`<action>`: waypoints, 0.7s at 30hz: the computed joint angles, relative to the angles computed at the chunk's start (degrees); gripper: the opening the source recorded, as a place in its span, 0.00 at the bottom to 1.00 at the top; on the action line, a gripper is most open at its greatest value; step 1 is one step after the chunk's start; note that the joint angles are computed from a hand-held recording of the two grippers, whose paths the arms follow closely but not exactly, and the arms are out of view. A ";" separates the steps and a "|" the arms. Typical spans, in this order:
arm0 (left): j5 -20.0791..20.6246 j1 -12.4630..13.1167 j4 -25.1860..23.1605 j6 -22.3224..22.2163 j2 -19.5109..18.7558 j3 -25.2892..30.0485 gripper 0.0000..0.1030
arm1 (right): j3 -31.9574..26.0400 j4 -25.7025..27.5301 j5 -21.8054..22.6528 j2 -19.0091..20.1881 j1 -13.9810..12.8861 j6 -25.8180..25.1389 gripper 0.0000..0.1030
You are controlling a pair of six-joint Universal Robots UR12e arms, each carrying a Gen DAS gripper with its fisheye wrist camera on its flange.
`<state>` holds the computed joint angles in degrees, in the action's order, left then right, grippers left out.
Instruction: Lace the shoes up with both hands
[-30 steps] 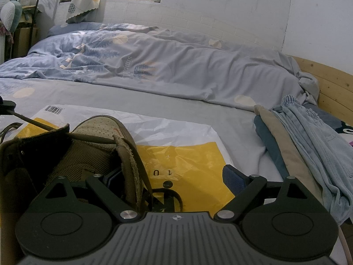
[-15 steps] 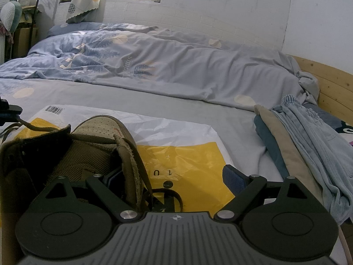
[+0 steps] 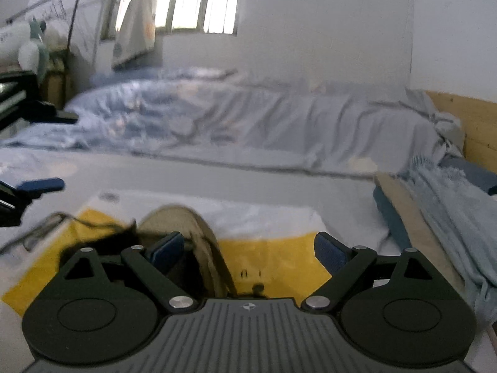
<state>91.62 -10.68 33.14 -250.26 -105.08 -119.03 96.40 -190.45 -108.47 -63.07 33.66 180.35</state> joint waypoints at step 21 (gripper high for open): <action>-15.33 -8.93 -4.65 28.49 1.84 4.71 0.67 | 13.16 -12.95 -2.30 -11.61 -6.63 10.60 0.89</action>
